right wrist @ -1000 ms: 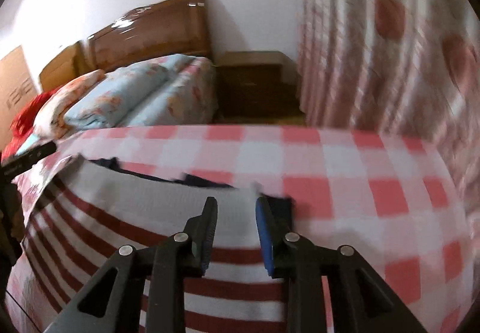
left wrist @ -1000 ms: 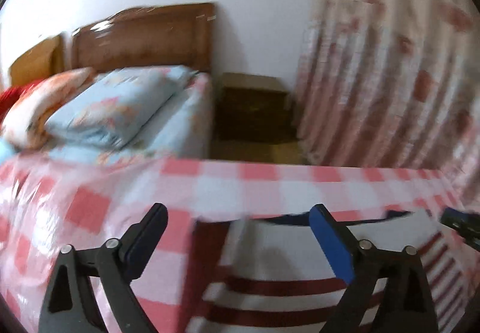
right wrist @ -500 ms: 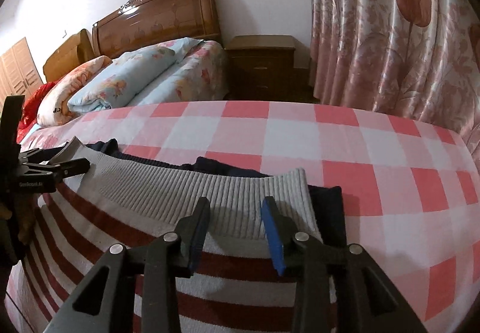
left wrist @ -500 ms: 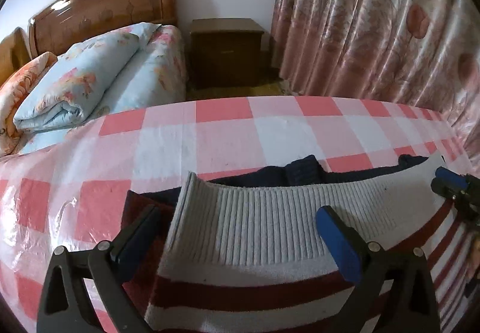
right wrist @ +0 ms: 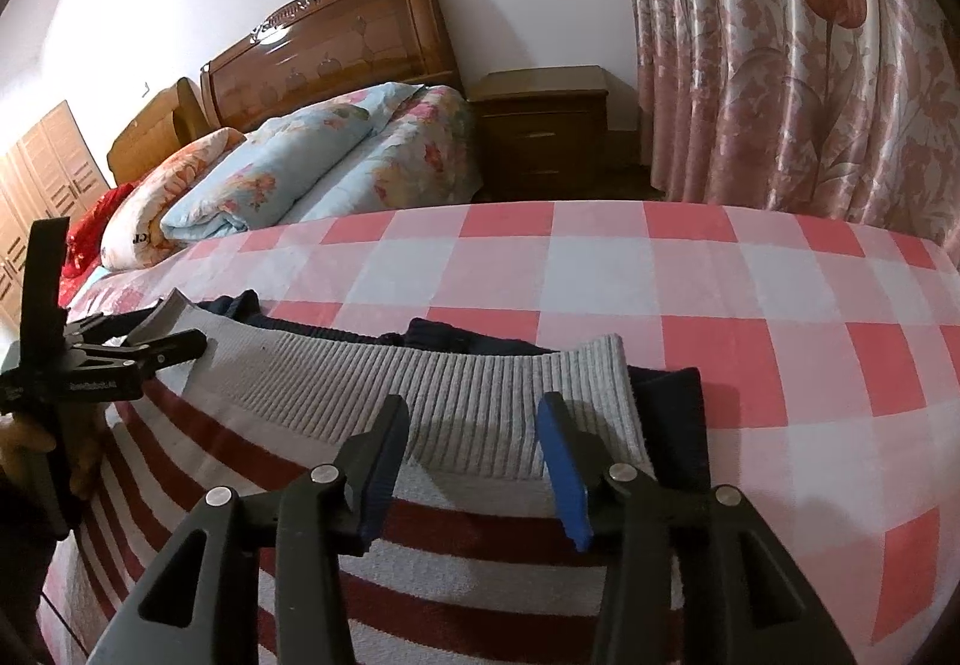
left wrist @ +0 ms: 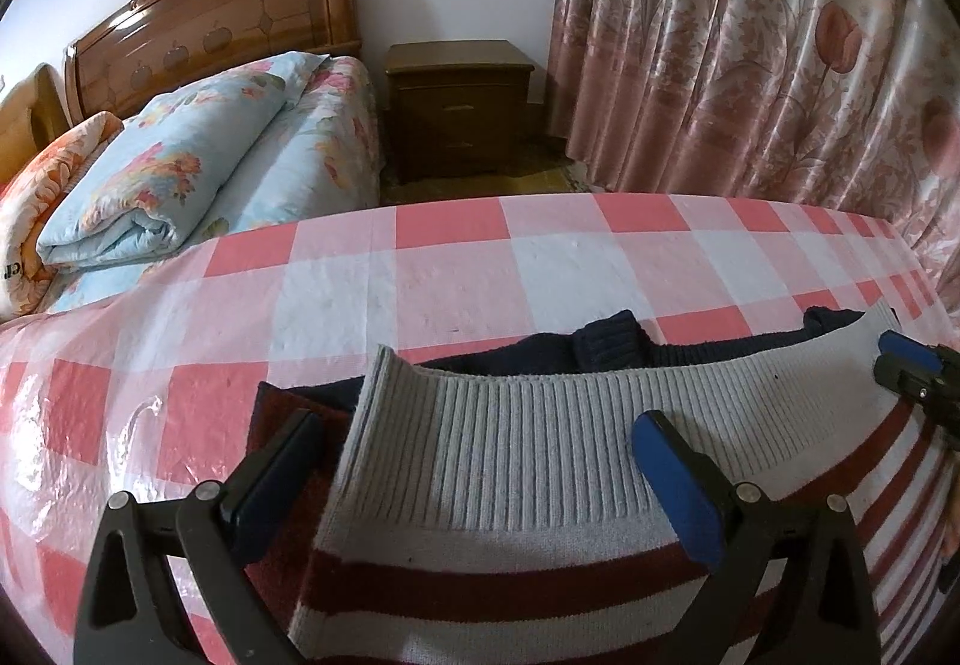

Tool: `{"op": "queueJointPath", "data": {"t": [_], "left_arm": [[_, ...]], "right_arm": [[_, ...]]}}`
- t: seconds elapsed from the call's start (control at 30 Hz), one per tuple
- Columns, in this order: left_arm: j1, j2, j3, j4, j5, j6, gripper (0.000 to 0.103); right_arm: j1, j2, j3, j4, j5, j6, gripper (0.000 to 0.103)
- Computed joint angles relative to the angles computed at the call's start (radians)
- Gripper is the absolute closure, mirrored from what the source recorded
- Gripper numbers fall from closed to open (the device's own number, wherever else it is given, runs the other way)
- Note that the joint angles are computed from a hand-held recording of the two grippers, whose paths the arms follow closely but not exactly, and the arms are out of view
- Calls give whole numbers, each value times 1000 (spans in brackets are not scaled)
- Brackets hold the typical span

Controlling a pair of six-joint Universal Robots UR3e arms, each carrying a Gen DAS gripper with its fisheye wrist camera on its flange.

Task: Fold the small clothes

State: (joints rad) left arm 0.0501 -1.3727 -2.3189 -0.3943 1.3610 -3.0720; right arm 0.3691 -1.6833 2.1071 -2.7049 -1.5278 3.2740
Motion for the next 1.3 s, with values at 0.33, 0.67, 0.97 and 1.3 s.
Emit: {"op": "queueJointPath", "data": {"t": [0.33, 0.67, 0.97, 1.3], "left_arm": [[-13, 28, -18, -9, 29, -20, 0], [-194, 325, -116, -76, 241, -145, 0], [-699, 339, -121, -241, 568, -413, 0], [-676, 430, -192, -235, 514, -474, 0]], "right_arm": [[-142, -100, 87, 18, 216, -63, 56], [78, -134, -32, 178, -72, 59, 56], [524, -95, 20, 209, -462, 273, 52], [601, -162, 26, 317, -553, 375, 48]]}}
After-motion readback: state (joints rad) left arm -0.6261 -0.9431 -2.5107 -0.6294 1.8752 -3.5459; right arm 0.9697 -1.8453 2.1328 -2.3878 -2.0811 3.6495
